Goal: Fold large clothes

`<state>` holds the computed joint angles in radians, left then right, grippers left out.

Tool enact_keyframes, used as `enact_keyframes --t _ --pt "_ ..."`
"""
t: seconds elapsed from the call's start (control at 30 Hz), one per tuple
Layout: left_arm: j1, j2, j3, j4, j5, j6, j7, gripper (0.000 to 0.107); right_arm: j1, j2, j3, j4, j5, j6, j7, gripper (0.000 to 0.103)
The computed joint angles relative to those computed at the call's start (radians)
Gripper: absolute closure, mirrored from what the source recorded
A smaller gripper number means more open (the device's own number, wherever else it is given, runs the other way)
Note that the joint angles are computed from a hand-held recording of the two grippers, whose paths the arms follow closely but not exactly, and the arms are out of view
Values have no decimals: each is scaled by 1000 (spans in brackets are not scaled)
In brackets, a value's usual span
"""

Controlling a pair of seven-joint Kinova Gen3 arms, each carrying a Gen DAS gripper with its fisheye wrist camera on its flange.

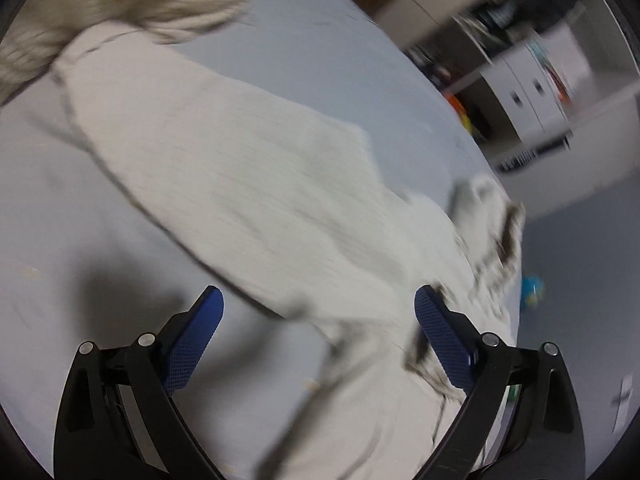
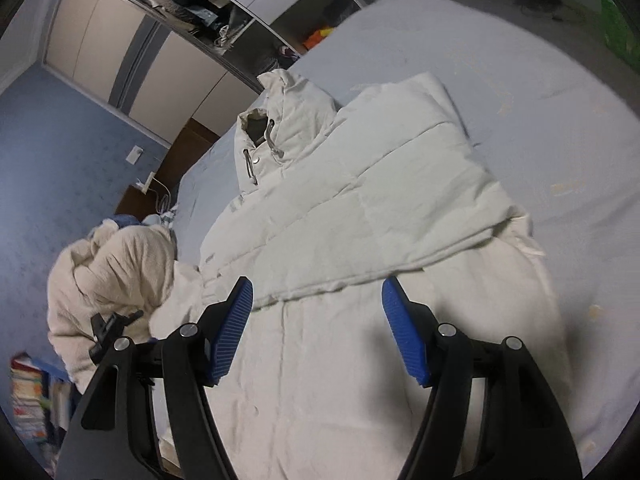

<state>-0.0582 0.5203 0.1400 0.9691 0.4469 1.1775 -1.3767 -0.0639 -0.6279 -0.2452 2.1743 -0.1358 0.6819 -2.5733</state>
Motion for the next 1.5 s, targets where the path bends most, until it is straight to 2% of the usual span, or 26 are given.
enact_keyframes --t 0.07,0.2,0.37,0.5,0.6,0.73,0.93,1.07,1.1,1.13,1.2,1.23,1.3,1.37,1.5 --pt "-43 8 -4 5 33 -12 11 15 17 -6 -28 -10 10 18 -14 39" --pt "-125 2 -5 84 124 -87 42 15 28 17 -50 -20 25 34 -28 39" --pt "-163 18 -13 128 144 -103 75 15 33 24 -56 -17 38 40 -54 39" --pt "-205 20 -1 166 182 -140 43 16 45 17 -72 -19 53 46 -80 39" --pt "-220 36 11 162 205 -143 23 21 47 14 -75 -17 58 47 -94 39" --pt "-215 62 4 145 195 -122 40 40 53 5 -77 -11 62 45 -112 39" --pt "-292 44 38 261 339 -205 8 41 45 6 -72 -7 63 37 -116 39" --pt "-314 48 51 295 416 -245 -29 42 43 10 -73 -6 66 32 -116 39" --pt "-322 49 59 306 443 -258 -59 45 42 10 -73 -6 66 32 -116 39" --pt "-335 59 77 304 456 -260 -81 59 41 9 -71 -6 67 32 -115 39" --pt "-312 68 55 276 433 -241 -87 69 41 5 -69 -3 65 30 -117 39" --pt "-303 70 51 270 427 -241 -90 78 43 1 -70 -2 64 29 -120 39" --pt "-319 76 68 289 461 -252 -108 84 48 -6 -72 1 62 27 -127 39" --pt "-316 75 64 291 468 -261 -107 94 52 -10 -72 3 60 26 -131 39" --pt "-275 35 36 277 401 -292 -104 102 52 -7 -72 5 60 21 -130 39"
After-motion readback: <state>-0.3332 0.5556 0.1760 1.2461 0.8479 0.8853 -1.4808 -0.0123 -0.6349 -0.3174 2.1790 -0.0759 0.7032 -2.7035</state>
